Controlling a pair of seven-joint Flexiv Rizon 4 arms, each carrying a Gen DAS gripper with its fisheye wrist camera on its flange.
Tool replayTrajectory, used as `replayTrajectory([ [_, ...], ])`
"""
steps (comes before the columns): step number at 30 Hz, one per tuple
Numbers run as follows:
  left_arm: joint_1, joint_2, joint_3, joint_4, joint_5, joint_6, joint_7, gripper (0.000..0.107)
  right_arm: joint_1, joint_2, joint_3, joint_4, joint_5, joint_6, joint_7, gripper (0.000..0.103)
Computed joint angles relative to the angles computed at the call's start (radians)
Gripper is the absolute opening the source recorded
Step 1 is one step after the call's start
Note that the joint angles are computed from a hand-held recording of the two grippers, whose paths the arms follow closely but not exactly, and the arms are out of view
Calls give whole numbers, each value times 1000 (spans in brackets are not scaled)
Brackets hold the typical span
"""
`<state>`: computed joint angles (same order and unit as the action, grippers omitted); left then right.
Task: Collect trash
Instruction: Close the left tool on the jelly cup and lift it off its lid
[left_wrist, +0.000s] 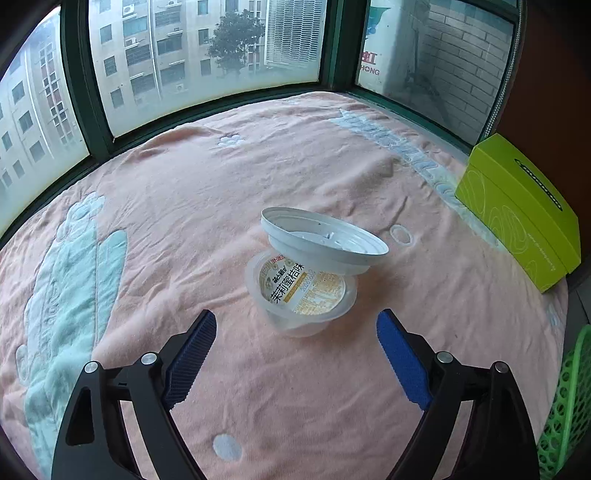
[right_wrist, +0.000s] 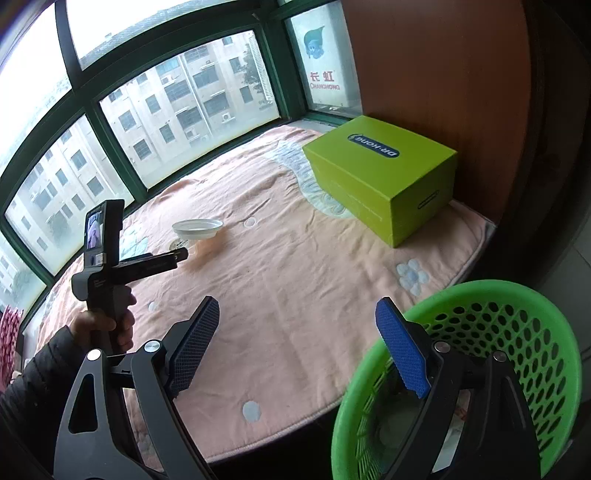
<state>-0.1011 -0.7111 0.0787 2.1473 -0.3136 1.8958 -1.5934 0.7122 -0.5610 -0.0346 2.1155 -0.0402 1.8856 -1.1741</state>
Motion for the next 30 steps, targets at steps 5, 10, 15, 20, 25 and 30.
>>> replayTrajectory([
  [5,58,-29,-41,-34,27,-8,6,78,-10,-24,12,-32,-19,-26,9,86],
  [10,113,-45,-89,-51,72,-4,10,68,-43,-46,50,-60,-45,-36,32,86],
  [15,140,-46,-112,-47,92,-2,0,56,-33,-49,45,-64,-62,-35,34,86],
  [20,177,-15,-138,-4,107,-23,-27,56,-38,-52,55,-69,-73,-33,37,86],
  [25,158,40,-106,69,115,-19,-39,56,-83,-65,111,-83,-102,-25,40,86],
  [30,144,113,-74,170,127,25,-53,56,-129,-91,174,-118,-149,-41,47,86],
])
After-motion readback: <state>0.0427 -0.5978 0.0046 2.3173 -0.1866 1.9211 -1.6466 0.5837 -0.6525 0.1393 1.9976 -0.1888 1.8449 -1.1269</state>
